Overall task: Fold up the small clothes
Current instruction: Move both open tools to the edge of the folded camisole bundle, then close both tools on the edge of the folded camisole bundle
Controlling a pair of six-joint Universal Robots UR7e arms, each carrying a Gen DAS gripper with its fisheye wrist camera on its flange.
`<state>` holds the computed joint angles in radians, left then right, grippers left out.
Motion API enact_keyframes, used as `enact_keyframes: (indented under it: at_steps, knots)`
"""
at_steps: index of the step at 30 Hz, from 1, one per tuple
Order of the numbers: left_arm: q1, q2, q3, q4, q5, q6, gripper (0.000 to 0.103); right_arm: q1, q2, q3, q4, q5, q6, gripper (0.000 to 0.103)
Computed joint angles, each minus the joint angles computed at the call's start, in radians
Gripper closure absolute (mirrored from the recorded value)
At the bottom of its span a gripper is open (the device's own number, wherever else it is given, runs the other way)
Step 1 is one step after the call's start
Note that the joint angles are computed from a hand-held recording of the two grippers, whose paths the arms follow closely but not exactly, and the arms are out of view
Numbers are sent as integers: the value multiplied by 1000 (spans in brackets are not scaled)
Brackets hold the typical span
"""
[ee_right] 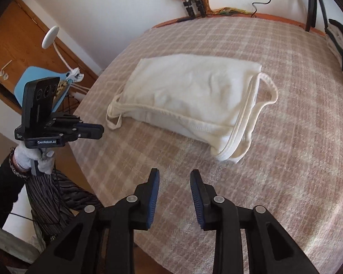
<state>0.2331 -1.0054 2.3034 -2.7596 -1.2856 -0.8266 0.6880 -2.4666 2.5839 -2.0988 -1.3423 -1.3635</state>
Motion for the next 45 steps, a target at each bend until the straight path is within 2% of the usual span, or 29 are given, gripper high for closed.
enact_keyframes:
  at_steps: [1, 2, 4, 7, 9, 11, 13, 15, 17, 19, 21, 23, 25, 28, 30, 33, 40, 45]
  knots:
    - [3, 0, -8, -10, 31, 0, 87, -14, -7, -6, 3, 37, -2, 66]
    - [10, 3, -14, -25, 60, -8, 72, -21, -8, -14, 1, 72, 10, 63]
    - [41, 16, -17, -107, 88, -21, 60, -34, -2, -30, -5, 137, 59, 56]
    - [103, 59, -33, -262, 86, -34, 59, -21, 40, -59, -11, 219, 140, 56]
    - [133, 97, -58, -328, 104, -31, 60, 5, 71, -64, -31, 239, 178, 57]
    - [161, 140, -105, -344, 90, 15, 59, 74, 127, -49, -134, 190, 238, 60]
    - [203, 186, -149, -357, 41, 46, 59, 150, 189, -22, -269, 104, 288, 62]
    - [219, 211, -173, -317, 79, 37, 59, 219, 262, 2, -407, 4, 332, 63]
    - [206, 214, -197, -169, 184, 28, 59, 242, 305, 8, -471, -66, 352, 71]
    - [199, 210, -208, -39, 269, -1, 59, 224, 302, -2, -445, -74, 349, 74]
    - [199, 182, -167, -69, 286, -31, 59, 193, 266, -6, -406, -58, 323, 74]
    - [199, 143, -117, -122, 279, -58, 59, 148, 218, -4, -389, -34, 309, 68]
    - [210, 113, -79, -195, 232, -80, 59, 75, 185, -28, -295, 28, 286, 68]
    - [231, 102, -47, -300, 141, -106, 47, 28, 200, -57, -246, 49, 308, 62]
    - [232, 108, -47, -301, 117, -107, 41, 8, 224, -80, -188, 62, 309, 61]
    - [242, 125, -49, -310, 85, -114, 41, -27, 226, -86, -127, 85, 281, 59]
    - [246, 160, -78, -339, 63, -68, 40, -88, 241, -108, -32, 182, 263, 56]
    - [242, 192, -99, -358, 69, -27, 43, -79, 261, -110, -25, 210, 280, 56]
